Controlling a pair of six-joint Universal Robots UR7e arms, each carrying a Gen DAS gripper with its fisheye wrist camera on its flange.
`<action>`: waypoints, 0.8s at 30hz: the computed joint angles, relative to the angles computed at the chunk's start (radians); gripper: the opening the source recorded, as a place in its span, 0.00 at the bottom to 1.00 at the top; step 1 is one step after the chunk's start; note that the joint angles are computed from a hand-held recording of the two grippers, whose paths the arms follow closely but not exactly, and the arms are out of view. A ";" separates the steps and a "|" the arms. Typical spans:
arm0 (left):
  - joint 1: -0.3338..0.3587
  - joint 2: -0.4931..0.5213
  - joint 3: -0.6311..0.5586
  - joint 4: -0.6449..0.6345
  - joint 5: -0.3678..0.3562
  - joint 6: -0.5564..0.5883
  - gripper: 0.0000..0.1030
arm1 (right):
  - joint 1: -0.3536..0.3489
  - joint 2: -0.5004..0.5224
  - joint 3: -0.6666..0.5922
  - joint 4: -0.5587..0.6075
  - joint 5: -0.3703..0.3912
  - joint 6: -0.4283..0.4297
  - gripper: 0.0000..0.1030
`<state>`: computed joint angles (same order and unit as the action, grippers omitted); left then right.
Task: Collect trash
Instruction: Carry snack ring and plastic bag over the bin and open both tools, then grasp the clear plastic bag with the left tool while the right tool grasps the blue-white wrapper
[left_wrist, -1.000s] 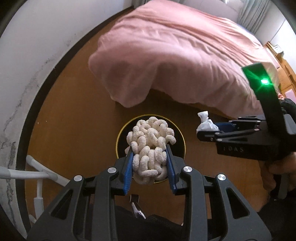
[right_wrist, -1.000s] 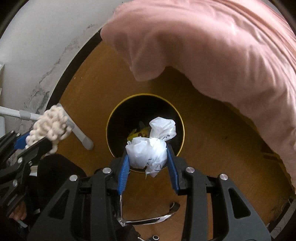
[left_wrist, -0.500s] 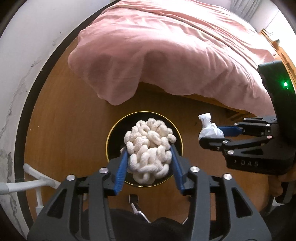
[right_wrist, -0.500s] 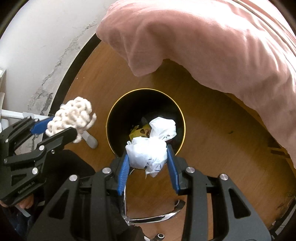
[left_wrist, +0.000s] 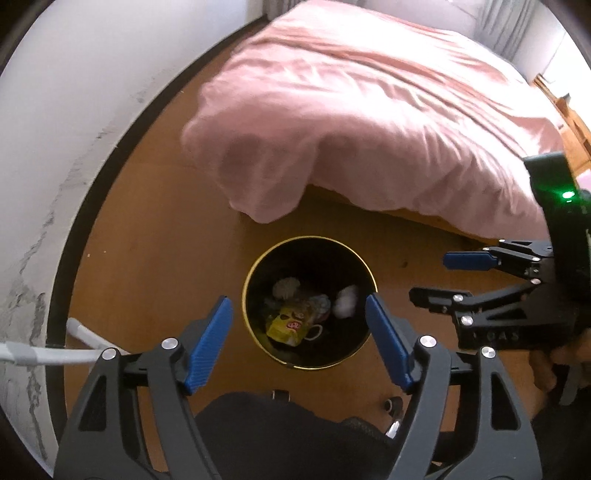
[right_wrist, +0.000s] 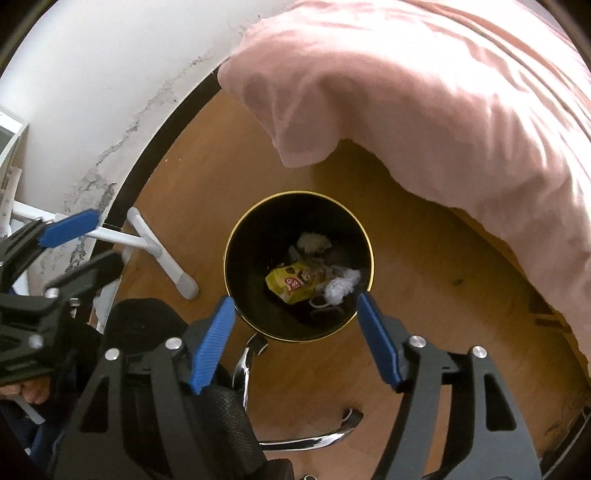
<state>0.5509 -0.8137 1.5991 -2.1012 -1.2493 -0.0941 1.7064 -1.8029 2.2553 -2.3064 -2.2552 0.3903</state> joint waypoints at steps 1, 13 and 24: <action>-0.003 -0.016 0.004 0.002 0.002 -0.003 0.76 | 0.017 0.006 -0.010 0.004 -0.015 0.005 0.65; -0.035 -0.386 0.076 0.002 0.157 -0.017 0.88 | 0.399 0.364 -0.324 -0.144 -0.163 -0.065 0.73; 0.071 -0.744 0.061 0.361 0.646 -0.301 0.88 | 0.523 0.947 -0.899 -0.086 0.166 -0.307 0.74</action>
<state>0.6219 -1.5580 1.6603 -1.7399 -0.6031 -0.3952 2.2299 -0.8561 1.3565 -2.3922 -2.0897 0.0837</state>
